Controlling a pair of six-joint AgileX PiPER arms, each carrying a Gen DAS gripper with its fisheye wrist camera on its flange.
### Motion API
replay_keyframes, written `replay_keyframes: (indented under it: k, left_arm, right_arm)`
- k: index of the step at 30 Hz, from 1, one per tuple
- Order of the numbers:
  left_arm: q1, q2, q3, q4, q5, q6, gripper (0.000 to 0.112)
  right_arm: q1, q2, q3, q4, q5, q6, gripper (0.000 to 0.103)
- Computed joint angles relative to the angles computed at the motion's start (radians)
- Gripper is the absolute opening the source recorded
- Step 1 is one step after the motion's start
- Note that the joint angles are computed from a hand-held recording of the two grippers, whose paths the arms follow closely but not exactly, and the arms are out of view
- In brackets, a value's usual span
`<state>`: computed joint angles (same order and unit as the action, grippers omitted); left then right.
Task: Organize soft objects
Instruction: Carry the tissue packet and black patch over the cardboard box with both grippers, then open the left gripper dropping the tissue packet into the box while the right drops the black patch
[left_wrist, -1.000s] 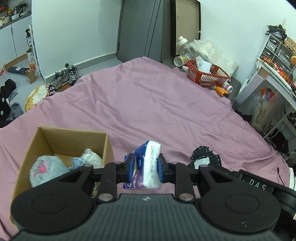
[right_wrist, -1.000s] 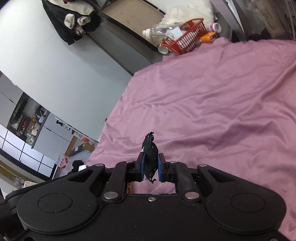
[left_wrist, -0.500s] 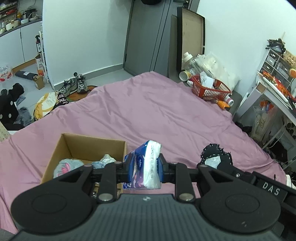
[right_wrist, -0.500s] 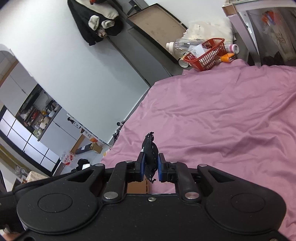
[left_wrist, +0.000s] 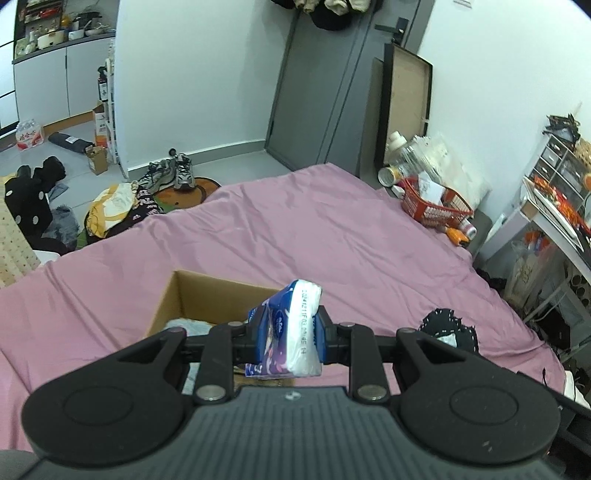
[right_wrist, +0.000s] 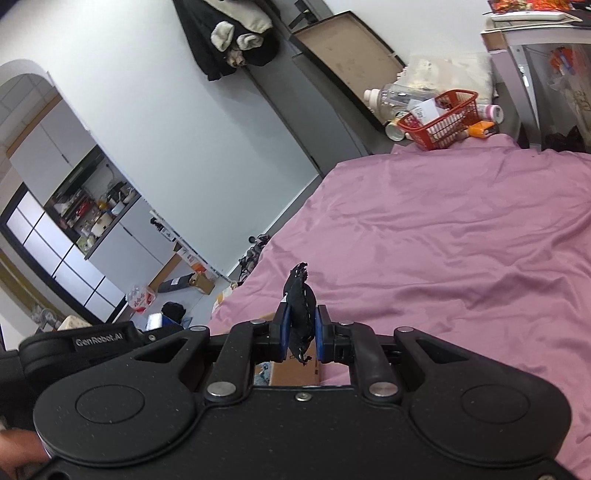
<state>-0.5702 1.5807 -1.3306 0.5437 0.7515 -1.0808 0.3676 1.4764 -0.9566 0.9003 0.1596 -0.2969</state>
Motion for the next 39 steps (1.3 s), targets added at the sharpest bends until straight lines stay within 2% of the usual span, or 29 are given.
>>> replay_keyframes:
  k: [6,14,21,27,29,31,35,39]
  left_arm:
    - [0.051,-0.043,0.047,-0.033,-0.026,0.036,0.024]
    - [0.14,-0.062,0.109,-0.168,-0.081,0.166,0.025]
    - [0.23,-0.074,0.187,-0.337,-0.139,0.314,0.025]
    - [0.278,-0.069,0.237,-0.511,-0.165,0.468,0.026]
    - [0.284,-0.053,0.227,-0.553,-0.141,0.521,0.029]
    - [0.28,-0.047,0.221,-0.53,-0.122,0.538,0.032]
    - [0.347,-0.052,0.231,-0.647,-0.132,0.658,0.048]
    - [0.39,-0.058,0.23,-0.666,-0.137,0.686,0.048]
  right_arm:
    - [0.042,0.033,-0.033,-0.118,-0.008,0.11,0.014]
    - [0.085,0.062,-0.073,-0.334,-0.004,0.313,0.014]
    - [0.131,0.106,-0.124,-0.568,0.013,0.536,0.014]
    - [0.173,0.153,-0.178,-0.712,0.037,0.664,0.014]
    - [0.187,0.169,-0.198,-0.731,0.046,0.68,0.014]
    - [0.198,0.184,-0.215,-0.753,0.051,0.699,0.014]
    - [0.221,0.213,-0.25,-0.8,0.067,0.735,0.014]
    - [0.245,0.238,-0.278,-0.877,0.087,0.81,0.014]
